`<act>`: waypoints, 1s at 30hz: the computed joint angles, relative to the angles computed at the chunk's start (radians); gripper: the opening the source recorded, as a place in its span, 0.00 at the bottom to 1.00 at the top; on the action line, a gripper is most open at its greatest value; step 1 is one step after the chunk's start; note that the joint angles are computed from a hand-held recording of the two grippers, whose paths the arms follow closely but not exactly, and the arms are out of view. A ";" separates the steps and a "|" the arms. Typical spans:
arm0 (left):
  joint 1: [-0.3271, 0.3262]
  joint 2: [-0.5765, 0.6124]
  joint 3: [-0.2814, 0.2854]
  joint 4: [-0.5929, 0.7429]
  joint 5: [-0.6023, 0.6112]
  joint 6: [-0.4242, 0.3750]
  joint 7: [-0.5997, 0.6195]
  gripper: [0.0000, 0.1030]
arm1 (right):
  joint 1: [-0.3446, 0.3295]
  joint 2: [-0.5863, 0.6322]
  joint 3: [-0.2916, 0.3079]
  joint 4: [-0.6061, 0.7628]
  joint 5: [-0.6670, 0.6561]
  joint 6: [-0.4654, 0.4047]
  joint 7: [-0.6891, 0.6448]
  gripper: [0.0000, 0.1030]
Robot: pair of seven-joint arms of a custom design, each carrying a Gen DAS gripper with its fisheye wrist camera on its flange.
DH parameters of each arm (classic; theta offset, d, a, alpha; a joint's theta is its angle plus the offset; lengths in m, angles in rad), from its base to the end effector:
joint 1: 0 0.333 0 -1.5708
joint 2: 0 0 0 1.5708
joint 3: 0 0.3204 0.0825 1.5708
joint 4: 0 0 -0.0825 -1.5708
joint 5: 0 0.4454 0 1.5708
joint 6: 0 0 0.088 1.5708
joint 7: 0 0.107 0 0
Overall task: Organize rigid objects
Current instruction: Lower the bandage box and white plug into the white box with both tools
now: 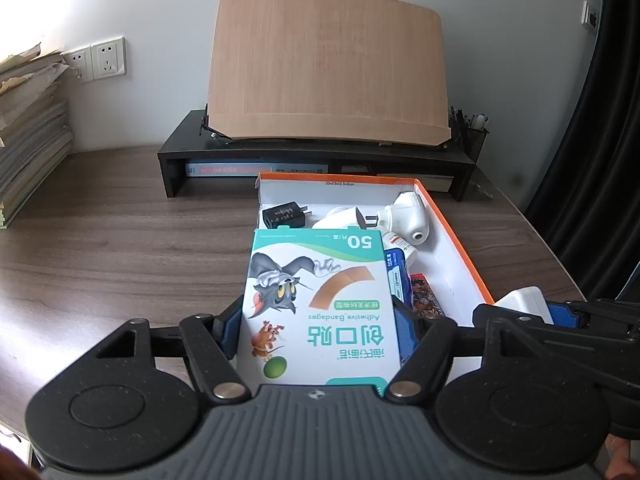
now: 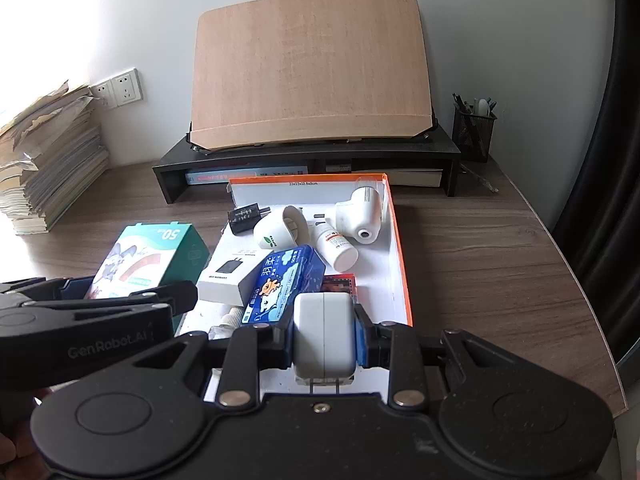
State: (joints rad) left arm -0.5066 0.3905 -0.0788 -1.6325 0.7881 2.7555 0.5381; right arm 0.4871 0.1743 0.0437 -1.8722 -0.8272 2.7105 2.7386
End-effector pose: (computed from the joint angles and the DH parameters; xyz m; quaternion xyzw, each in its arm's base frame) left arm 0.6272 -0.4413 0.4475 -0.5882 0.6923 -0.3404 0.2426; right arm 0.5918 0.3758 0.4638 -0.6482 0.6439 -0.2549 0.3165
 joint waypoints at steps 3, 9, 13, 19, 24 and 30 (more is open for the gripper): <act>0.003 0.004 -0.004 0.002 -0.012 0.002 0.012 0.69 | 0.000 0.002 -0.001 0.002 0.002 -0.002 -0.001 0.34; 0.002 0.014 -0.004 0.009 -0.031 0.005 0.037 0.69 | 0.001 0.008 -0.003 0.006 0.006 -0.005 -0.003 0.34; 0.001 0.023 -0.004 0.016 -0.044 0.003 0.049 0.69 | 0.001 0.010 -0.005 0.007 0.007 -0.007 0.000 0.34; -0.004 0.035 -0.002 0.025 -0.064 0.004 0.064 0.69 | 0.001 0.009 -0.006 0.003 0.009 -0.013 0.002 0.34; -0.008 0.041 -0.001 0.030 -0.079 0.005 0.079 0.69 | 0.000 0.006 -0.006 -0.001 0.007 -0.018 0.006 0.34; -0.012 0.045 0.001 0.031 -0.089 0.003 0.088 0.69 | -0.003 0.002 -0.004 -0.007 0.005 -0.023 0.014 0.34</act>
State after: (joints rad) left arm -0.5190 0.4350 -0.0775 -1.6017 0.6992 2.7589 0.6264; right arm 0.4845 0.1760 0.0399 -1.8788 -0.8225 2.6878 2.7521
